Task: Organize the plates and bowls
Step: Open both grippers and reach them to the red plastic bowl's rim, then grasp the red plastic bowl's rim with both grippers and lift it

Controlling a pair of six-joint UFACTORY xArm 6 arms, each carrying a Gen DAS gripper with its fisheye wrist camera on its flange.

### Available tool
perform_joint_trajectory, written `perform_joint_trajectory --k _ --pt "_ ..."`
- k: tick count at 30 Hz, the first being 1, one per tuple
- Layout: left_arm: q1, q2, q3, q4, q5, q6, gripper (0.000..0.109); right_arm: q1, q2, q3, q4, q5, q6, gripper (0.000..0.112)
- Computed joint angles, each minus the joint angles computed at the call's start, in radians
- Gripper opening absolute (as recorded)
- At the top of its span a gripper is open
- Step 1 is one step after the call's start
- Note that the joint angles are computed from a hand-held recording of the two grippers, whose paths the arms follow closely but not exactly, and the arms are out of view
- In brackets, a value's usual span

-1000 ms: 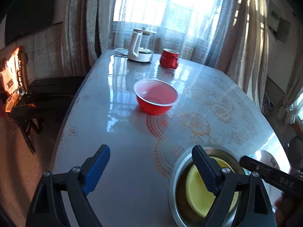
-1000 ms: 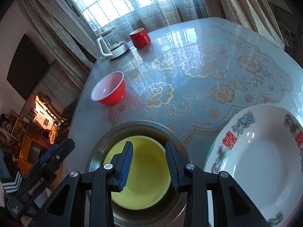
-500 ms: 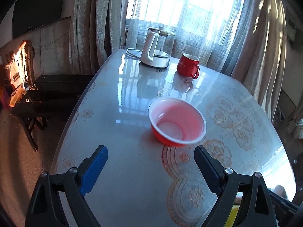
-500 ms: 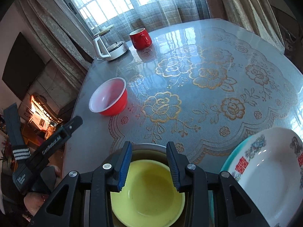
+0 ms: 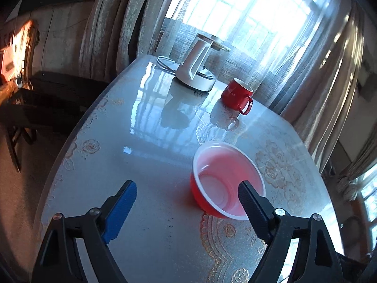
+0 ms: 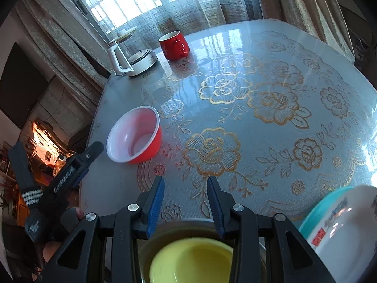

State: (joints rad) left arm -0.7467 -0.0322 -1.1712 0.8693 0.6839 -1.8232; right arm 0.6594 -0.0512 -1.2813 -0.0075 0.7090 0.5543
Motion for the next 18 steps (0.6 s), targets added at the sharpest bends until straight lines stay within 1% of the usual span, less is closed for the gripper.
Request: perform_joint_trajectory --k 1,3,5,7,8,10,11,15,17,18 --pt "0.011 -0.003 0.012 -0.005 -0.022 -0.001 0.082 0.0 0.024 -0.026 0.007 0.01 -0.003 0.038" --pt "0.028 -0.008 0.037 -0.002 -0.067 -0.021 0.08 -0.002 0.072 -0.074 0.038 0.012 -0.013 0.038" --pt "0.043 -0.01 0.052 -0.011 -0.104 -0.03 0.075 -0.002 0.126 -0.131 0.047 0.031 -0.014 0.038" --pt "0.057 -0.012 0.066 -0.001 -0.163 -0.049 0.072 -0.001 0.177 -0.183 0.058 0.043 -0.02 0.038" --pt "0.058 -0.011 0.067 0.002 -0.174 -0.058 0.071 -0.002 0.204 -0.215 0.064 0.059 -0.021 0.038" --pt "0.056 -0.001 0.059 0.003 -0.184 -0.049 0.07 -0.005 0.251 -0.266 0.104 0.064 -0.044 0.038" --pt "0.055 0.008 0.049 -0.006 -0.184 -0.03 0.067 -0.007 0.273 -0.291 0.115 0.069 -0.049 0.038" --pt "0.055 0.026 0.034 -0.031 -0.182 0.003 0.062 -0.005 0.328 -0.348 0.087 0.063 -0.033 0.038" --pt "0.058 0.034 0.03 -0.046 -0.179 0.019 0.052 -0.007 0.354 -0.373 0.09 0.068 -0.036 0.038" --pt "0.061 0.04 0.028 -0.062 -0.18 0.034 0.05 -0.007 0.371 -0.393 0.091 0.079 -0.038 0.038"
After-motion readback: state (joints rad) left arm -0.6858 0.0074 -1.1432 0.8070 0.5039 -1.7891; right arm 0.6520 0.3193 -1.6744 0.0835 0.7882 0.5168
